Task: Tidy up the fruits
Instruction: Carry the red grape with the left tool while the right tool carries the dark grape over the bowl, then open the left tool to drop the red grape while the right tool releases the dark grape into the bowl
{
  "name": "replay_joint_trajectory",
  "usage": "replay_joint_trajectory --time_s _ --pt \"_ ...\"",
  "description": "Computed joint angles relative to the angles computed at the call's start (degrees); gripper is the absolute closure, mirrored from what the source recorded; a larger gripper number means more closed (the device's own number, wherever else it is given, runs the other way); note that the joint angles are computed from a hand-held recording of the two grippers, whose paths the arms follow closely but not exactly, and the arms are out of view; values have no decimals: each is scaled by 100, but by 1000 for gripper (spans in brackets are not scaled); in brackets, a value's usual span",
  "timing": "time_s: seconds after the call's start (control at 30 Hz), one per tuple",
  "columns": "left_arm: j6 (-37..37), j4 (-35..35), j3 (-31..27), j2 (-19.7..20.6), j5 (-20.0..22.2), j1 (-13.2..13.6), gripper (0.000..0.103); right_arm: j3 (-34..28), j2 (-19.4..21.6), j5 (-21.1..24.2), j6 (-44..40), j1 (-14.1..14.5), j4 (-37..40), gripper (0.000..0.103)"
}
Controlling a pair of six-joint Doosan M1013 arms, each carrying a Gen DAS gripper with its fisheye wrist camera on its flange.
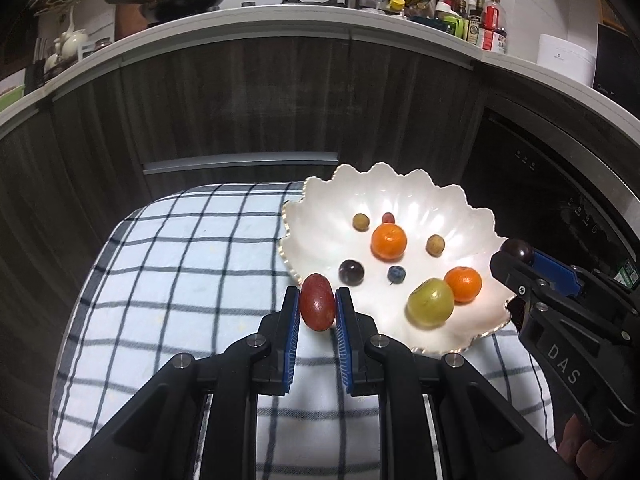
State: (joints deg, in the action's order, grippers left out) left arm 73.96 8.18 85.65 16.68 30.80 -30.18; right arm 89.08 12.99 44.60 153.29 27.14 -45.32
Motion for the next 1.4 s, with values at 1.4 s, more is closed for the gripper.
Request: replay_joint_trajectory --time_s 1.4 --pt "1071 -658 -1665 1296 978 -112 78 -312 453 -76 -878 -877 843 73"
